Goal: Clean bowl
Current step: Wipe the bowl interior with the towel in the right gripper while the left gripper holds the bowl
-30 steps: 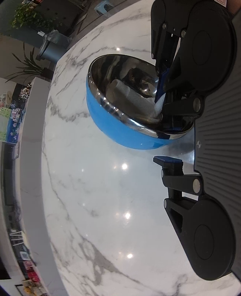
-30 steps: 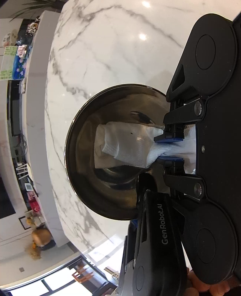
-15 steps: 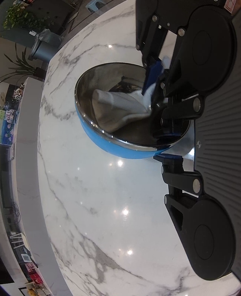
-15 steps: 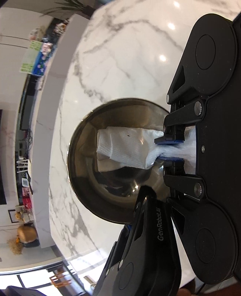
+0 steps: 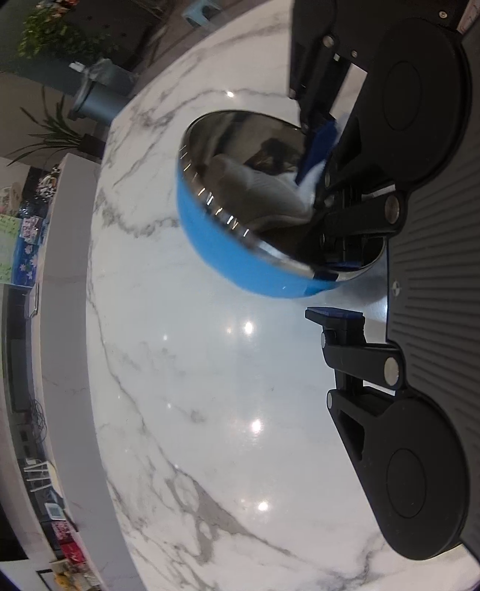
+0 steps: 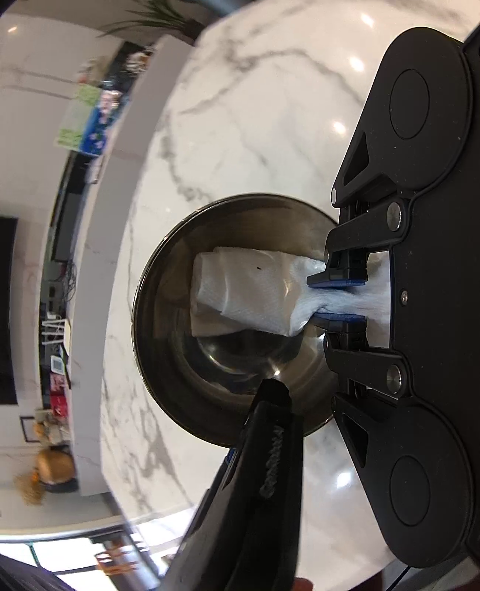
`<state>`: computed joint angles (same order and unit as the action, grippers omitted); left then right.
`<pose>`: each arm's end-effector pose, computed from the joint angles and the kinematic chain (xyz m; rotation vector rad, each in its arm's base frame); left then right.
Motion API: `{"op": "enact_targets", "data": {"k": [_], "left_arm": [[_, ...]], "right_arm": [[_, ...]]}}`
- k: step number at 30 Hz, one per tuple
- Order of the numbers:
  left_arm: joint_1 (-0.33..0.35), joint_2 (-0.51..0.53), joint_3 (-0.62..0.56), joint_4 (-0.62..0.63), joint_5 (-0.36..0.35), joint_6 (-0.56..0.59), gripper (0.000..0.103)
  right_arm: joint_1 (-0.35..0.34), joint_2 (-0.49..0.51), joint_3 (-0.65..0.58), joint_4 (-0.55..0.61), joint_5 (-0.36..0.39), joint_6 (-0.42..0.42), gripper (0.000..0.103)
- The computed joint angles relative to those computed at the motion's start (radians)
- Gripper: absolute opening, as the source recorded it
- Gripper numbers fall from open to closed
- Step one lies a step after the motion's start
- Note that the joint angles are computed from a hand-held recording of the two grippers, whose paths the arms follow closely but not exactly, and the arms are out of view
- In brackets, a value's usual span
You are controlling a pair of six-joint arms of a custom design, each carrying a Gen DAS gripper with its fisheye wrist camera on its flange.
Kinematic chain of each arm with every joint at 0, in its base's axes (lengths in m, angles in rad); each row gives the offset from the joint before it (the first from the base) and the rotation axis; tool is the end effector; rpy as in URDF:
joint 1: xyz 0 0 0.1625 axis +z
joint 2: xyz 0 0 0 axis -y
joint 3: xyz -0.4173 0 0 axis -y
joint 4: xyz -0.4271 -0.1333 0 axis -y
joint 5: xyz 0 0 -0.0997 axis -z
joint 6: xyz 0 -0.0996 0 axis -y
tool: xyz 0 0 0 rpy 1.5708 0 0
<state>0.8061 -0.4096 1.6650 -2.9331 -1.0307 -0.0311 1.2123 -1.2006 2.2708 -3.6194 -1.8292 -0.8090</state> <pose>-0.2985 -0.5777 -0.1516 0.9150 2.4913 -0.4155 -0.0715 -0.4981 0.2058 0.3533 -2.2433 0.8441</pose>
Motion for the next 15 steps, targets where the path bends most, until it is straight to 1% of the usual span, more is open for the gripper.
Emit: {"op": "enact_targets", "data": {"k": [4,7,9,15], "left_arm": [[0.007,0.004,-0.002,-0.012,-0.009,-0.009,0.020],[0.013,0.006,-0.006,0.002,-0.017,-0.021,0.020],[0.016,0.008,-0.008,0.007,-0.026,-0.028,0.020],[0.016,0.011,-0.012,0.019,-0.025,-0.022,0.019]], "right_arm": [[-0.042,-0.055,0.010,0.102,0.103,0.100,0.012],[-0.086,-0.102,0.012,0.203,0.205,0.203,0.012],[-0.104,-0.118,0.010,0.244,0.248,0.241,0.012],[-0.089,-0.104,0.009,0.226,0.225,0.196,0.012]]}}
